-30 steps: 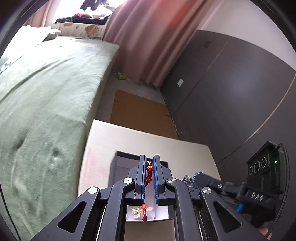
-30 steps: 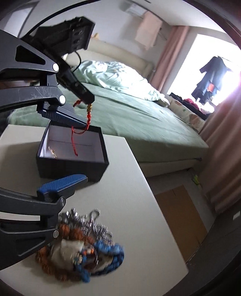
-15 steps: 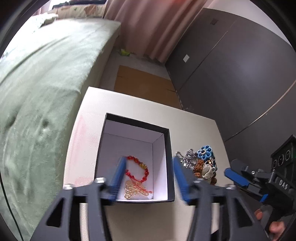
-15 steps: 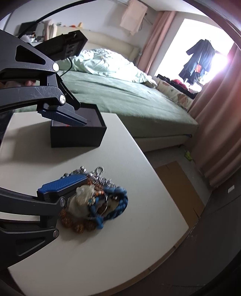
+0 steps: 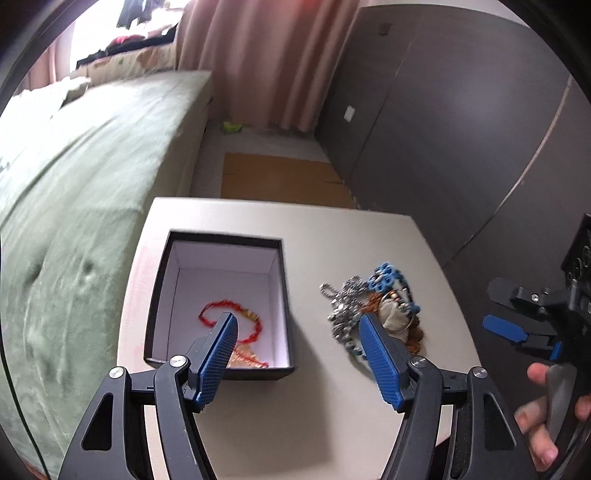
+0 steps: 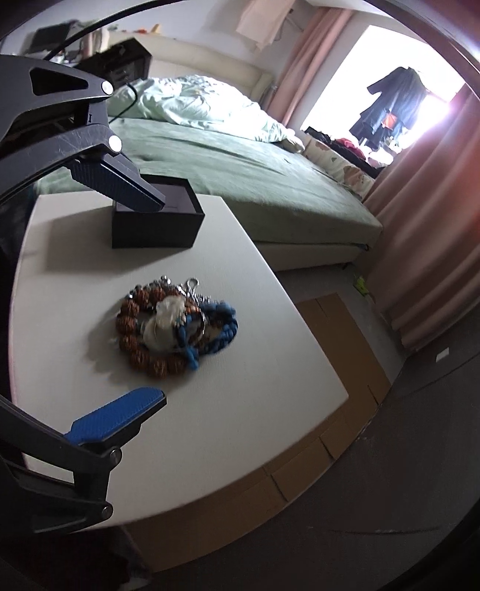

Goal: Organize jewelry

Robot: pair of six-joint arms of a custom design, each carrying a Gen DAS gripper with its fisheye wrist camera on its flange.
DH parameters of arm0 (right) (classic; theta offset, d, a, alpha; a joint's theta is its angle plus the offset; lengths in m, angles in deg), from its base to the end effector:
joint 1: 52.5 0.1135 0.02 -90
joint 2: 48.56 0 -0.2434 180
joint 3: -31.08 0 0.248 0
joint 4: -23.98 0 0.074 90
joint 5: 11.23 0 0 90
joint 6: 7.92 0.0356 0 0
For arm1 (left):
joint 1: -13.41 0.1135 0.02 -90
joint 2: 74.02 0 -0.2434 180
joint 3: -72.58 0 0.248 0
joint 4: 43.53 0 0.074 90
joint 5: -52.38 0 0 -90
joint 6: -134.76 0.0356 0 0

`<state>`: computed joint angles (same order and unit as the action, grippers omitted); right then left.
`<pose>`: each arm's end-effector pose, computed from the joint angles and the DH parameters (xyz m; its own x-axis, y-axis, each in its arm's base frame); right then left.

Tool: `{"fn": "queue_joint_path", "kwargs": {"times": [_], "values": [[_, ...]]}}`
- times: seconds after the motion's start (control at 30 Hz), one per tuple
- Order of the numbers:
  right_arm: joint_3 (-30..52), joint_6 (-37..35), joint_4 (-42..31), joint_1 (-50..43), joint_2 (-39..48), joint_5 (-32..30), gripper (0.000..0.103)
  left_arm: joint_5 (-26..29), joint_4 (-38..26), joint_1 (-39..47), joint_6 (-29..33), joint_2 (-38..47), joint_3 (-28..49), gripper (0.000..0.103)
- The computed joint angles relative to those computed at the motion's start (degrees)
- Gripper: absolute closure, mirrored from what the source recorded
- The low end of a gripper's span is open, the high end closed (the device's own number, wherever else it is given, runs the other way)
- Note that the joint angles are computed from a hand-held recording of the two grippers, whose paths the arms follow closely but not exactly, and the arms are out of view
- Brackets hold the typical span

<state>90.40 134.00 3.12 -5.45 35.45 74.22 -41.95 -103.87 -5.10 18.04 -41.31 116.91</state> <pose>0.2000 0.2190 0.1738 -0.9041 0.1804 -0.3873 -0.0905 0.8051 0.5862 0.1245 -0.0388 0.2127 -0.7576 -0.2192 -0.6148 -0.0798 0.9660 -0.2460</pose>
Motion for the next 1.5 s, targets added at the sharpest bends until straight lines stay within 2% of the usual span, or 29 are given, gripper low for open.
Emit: {"fn": "queue_joint_path", "kwargs": {"times": [0.03, 0.1, 0.2, 0.37, 0.6, 0.73, 0.93, 1.1, 1.27, 1.43, 1.5], "values": [[-0.8, 0.3, 0.2, -0.6, -0.9, -0.1, 0.006, -2.5, -0.1, -2.3, -1.4, 0.9, 0.8, 0.027], [-2.2, 0.8, -0.2, -1.3, -2.7, 0.6, 0.001, -4.3, 0.2, -4.3, -2.8, 3.0, 2.4, 0.017], [-3.3, 0.8, -0.9, -2.4, -5.1, 0.9, 0.0, -6.3, 1.3, -6.7, -4.5, 5.5, 4.4, 0.011], [-5.0, 0.1, -2.5, -4.6, -8.3, 0.5, 0.0, -10.0, 3.9, -11.3, -6.1, 11.0, 8.1, 0.009], [-7.2, 0.0, -5.3, -7.5, -13.2, 1.9, 0.0, -8.1, 8.2, -13.0, -6.3, 19.4, 11.8, 0.009], [-7.9, -0.1, -6.3, -8.0, -15.3, 2.7, 0.0, -7.6, 8.5, -14.6, -8.6, 23.1, 13.6, 0.009], [-9.8, 1.5, -7.0, -9.2, -17.9, 5.9, 0.0, -3.9, 12.3, -13.9, -8.7, 22.8, 9.5, 0.009], [-11.4, 2.5, -4.4, -11.3, -17.4, 3.0, 0.0, -0.4, 13.1, -10.7, -7.1, 21.5, 7.9, 0.021], [-9.8, 1.4, -4.8, -12.0, -16.5, 2.3, 0.0, 1.9, 12.6, -9.3, -5.1, 20.8, 6.8, 0.032], [-8.6, 0.3, -5.2, -12.7, -14.9, 3.0, 0.0, 4.0, 13.8, -7.9, -3.8, 23.1, 6.7, 0.043], [-8.1, 0.3, -4.6, -13.1, -13.4, 2.2, 0.0, 4.8, 14.3, -7.6, -3.5, 25.8, 7.4, 0.053]]}}
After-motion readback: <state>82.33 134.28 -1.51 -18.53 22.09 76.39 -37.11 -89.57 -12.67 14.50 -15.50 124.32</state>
